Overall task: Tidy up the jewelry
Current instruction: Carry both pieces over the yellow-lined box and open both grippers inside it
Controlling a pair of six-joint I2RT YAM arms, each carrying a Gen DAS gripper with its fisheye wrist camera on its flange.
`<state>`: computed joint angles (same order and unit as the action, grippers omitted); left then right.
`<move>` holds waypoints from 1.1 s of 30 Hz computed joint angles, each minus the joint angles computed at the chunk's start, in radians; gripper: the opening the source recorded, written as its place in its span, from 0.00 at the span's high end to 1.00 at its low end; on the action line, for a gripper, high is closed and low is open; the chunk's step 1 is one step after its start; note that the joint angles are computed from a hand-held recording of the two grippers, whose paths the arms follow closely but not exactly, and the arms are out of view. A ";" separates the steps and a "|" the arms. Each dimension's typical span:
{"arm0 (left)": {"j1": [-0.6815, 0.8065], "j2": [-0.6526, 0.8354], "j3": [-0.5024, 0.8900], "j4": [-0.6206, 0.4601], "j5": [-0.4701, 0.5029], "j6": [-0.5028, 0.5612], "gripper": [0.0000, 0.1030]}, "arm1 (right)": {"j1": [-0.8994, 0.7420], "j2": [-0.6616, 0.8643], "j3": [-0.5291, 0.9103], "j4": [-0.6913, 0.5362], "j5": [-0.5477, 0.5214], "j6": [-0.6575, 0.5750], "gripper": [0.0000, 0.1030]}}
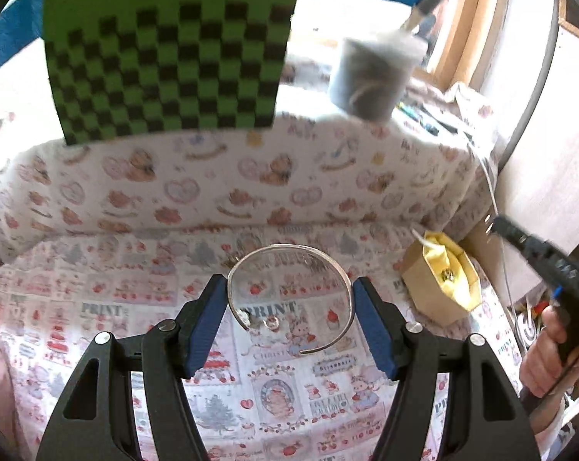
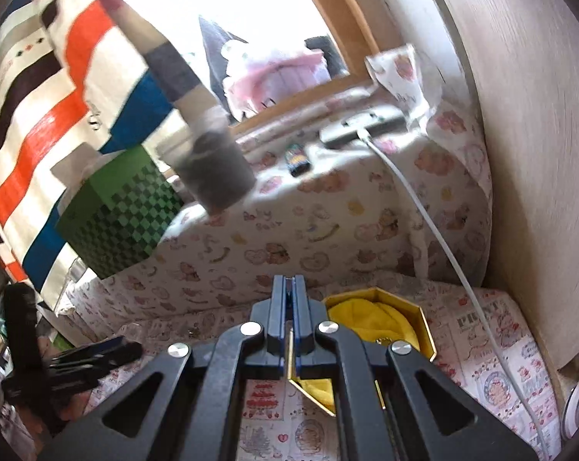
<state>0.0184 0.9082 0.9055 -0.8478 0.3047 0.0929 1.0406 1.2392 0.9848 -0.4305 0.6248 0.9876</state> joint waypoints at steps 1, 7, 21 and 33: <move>0.036 0.007 0.022 -0.011 0.022 0.022 0.36 | -0.025 0.012 -0.002 -0.003 -0.044 0.012 0.98; 0.117 -0.009 -0.004 -0.017 0.094 0.055 0.36 | -0.125 0.114 0.019 -0.030 -0.261 0.042 0.98; 0.204 0.013 -0.102 0.050 0.180 0.120 0.36 | -0.113 0.225 0.034 0.110 -0.433 -0.032 0.98; 0.281 -0.018 -0.087 0.014 0.235 0.159 0.36 | 0.037 0.276 0.229 -0.208 -0.076 -0.038 0.98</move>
